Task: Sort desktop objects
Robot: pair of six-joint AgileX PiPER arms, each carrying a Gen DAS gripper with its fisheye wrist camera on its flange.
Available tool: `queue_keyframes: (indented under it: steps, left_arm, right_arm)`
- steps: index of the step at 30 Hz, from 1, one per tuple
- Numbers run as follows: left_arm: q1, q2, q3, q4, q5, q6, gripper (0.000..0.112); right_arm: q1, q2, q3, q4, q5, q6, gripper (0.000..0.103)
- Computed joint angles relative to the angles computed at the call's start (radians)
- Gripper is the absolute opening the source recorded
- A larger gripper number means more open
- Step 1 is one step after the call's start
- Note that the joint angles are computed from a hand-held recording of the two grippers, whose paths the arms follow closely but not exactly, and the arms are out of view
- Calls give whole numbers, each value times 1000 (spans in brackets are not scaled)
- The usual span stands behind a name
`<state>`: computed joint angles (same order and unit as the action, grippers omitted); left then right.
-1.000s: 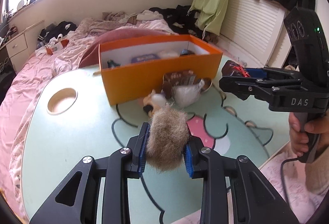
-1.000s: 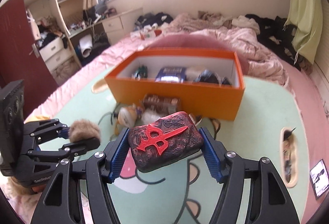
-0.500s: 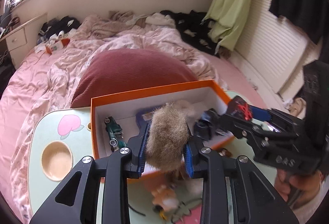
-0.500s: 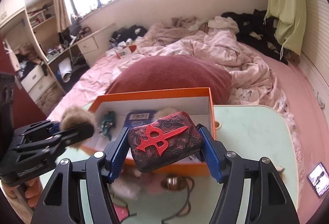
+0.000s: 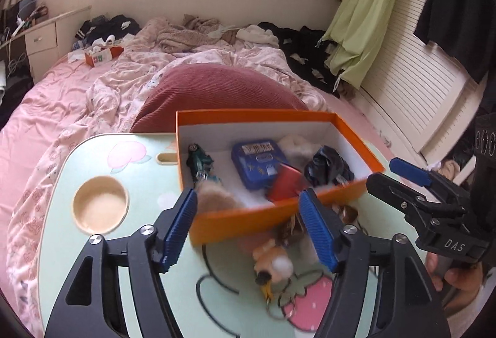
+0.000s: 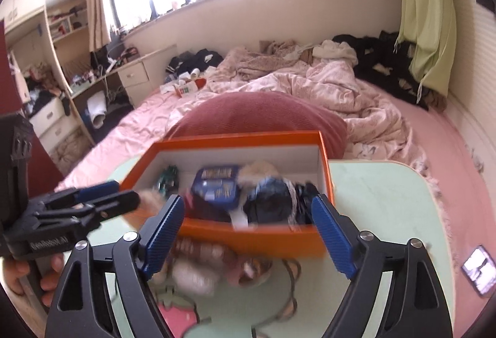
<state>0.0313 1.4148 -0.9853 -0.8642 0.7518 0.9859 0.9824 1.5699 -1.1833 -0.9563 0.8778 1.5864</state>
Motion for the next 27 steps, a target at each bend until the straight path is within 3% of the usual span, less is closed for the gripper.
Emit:
queue_keyframes:
  steps: [4,7,11,19,21,23,24,27]
  left_arm:
    - [9,-102,114,58,-4,23,73]
    - [36,-171,195,37,19,74,73]
    - [-18,-233,277,120,-53,37,73]
    - [-9,-163,298,129,-57,0,74]
    - [-27,-165,311,150,-92,-15,91]
    - [-112,-174,335,278,-196,-128,102]
    - [-140,-178,345,322,-228,-176,103]
    - [-142,-174,342,324,-218,-186,103]
  right_arm:
    - [127,8,27,18,107,45,91]
    - [194,21,52,41,141,92,91]
    - [253,53,64,51,190,155,91]
    - [240,92,92,123,151,173,96]
    - [231,88,111,126,128,172,103]
    - [233,100,93,135,149,141,103]
    - [234,104,88,135,154,132,103]
    - [235,98,98,130,148,138,103]
